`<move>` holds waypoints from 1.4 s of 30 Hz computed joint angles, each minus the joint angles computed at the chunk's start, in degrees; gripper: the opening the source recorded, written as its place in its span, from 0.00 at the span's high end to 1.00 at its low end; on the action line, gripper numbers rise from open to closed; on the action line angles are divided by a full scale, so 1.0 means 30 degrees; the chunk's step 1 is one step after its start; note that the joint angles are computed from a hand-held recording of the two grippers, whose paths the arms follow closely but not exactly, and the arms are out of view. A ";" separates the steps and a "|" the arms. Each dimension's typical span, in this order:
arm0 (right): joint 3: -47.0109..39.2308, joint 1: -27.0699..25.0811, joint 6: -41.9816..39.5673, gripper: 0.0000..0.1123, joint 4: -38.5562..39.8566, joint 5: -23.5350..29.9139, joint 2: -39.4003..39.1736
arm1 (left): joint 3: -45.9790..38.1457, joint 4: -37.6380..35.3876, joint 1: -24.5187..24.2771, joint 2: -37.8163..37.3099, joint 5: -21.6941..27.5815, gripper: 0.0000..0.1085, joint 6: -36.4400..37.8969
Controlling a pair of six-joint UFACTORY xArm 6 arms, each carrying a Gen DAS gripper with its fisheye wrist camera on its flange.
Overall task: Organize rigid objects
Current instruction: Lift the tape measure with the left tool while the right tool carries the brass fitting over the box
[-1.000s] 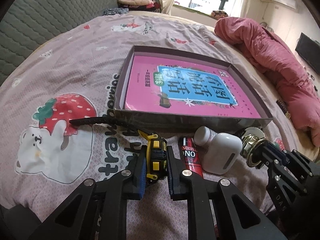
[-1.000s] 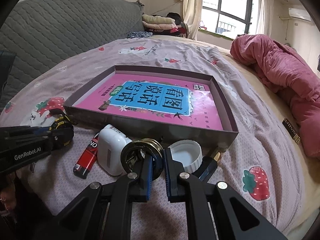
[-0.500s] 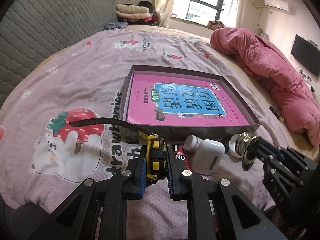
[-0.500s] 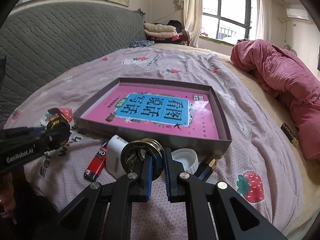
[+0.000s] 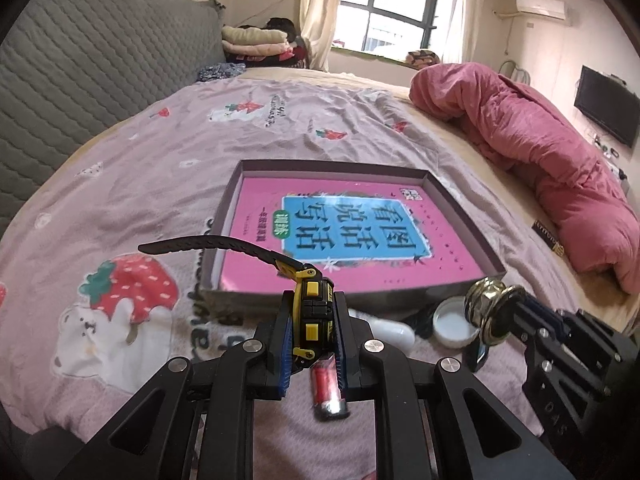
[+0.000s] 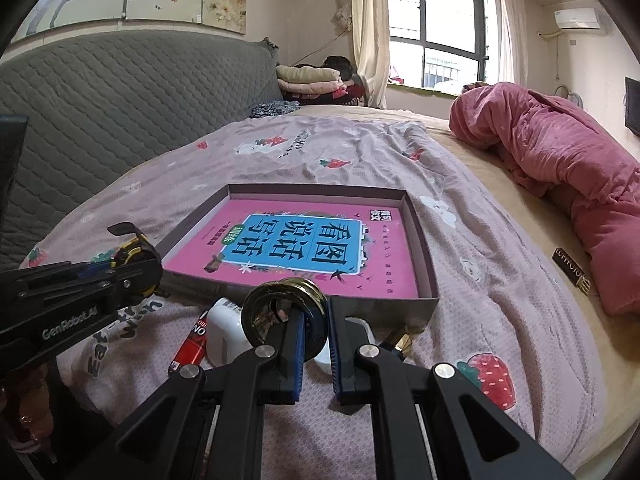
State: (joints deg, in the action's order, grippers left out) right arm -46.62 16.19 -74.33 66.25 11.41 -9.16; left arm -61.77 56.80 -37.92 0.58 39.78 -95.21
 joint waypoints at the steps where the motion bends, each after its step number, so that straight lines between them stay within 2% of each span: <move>1: -0.0053 0.0008 0.0141 0.90 -0.0053 -0.0063 0.0083 | -0.0188 -0.0032 0.0064 0.0171 0.0010 0.84 0.0076; 9: -0.0781 0.0036 0.1954 0.90 -0.1669 -0.0672 0.0952 | -0.1454 0.0208 0.0998 0.1241 -0.0225 0.84 0.0453; 21: -0.2361 -0.0069 0.6359 0.90 -0.5912 -0.1881 0.2501 | -0.4044 0.0501 0.2285 0.3164 -0.0448 0.84 0.1335; 27: -0.3275 -0.0545 1.0361 0.90 -0.9979 -0.1702 0.3438 | -0.4811 0.0494 0.2791 0.3971 -0.0959 0.84 0.2178; 34: -0.4365 -0.1235 1.6009 0.90 -1.5592 -0.1025 0.4459 | -0.4721 -0.1096 0.3654 0.4548 -0.2174 0.84 0.4227; 38: -0.5103 -0.1546 1.8251 0.90 -1.7564 -0.0382 0.4900 | -0.4467 -0.2035 0.4089 0.4744 -0.3026 0.84 0.5030; 42: -0.5638 -0.1726 1.9791 0.90 -1.9283 0.0085 0.5160 | -0.4723 -0.2049 0.3947 0.5140 -0.2869 0.84 0.5614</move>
State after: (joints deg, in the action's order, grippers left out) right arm -63.53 11.01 -14.96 8.40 11.67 6.32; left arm -75.94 50.65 -26.07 16.00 31.18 -78.37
